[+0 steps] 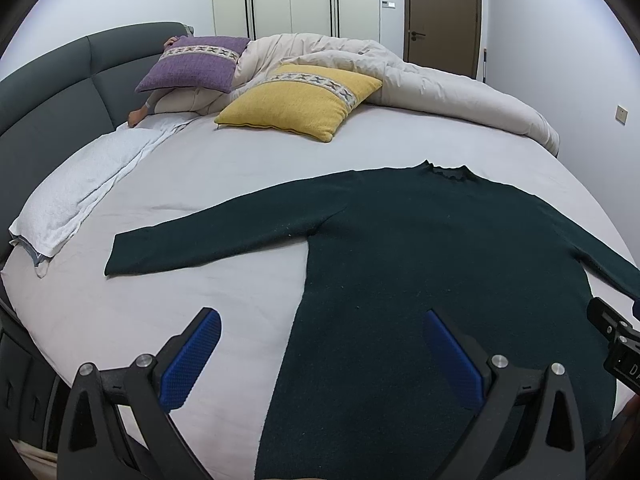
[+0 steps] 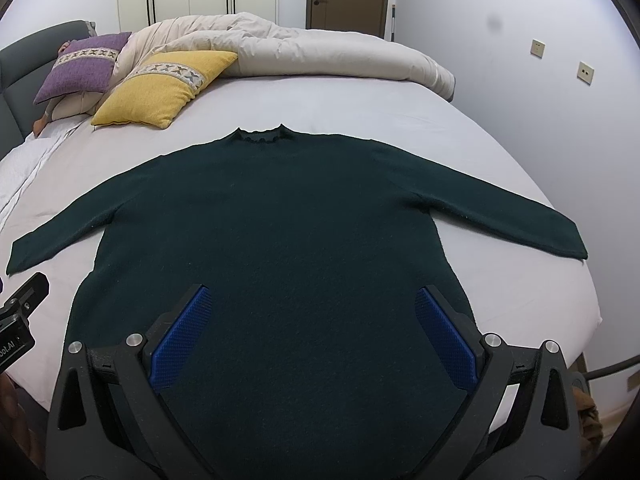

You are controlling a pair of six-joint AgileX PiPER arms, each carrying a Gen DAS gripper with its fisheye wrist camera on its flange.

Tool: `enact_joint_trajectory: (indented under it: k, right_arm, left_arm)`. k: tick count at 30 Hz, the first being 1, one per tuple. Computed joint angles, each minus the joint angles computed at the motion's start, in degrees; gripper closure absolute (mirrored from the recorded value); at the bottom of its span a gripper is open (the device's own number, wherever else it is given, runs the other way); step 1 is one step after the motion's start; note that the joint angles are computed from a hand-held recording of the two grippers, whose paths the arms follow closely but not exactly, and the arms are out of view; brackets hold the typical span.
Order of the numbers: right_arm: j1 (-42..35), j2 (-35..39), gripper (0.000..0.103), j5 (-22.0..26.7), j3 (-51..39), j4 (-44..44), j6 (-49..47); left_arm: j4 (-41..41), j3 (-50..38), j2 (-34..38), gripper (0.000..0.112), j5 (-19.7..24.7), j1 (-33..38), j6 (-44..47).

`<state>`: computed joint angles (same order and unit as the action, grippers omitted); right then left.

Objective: Fold small clothes

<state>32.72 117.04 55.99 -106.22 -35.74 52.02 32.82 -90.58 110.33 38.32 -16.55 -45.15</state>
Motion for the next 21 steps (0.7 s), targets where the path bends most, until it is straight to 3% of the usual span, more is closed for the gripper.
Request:
enact_joint_trajectory:
  k: [21]
  right_arm:
    - [0.2,0.6,0.0,0.2,-0.2,0.6,0.0]
  left_arm:
    - [0.1,0.6,0.0,0.009,-0.4,0.3,-0.6]
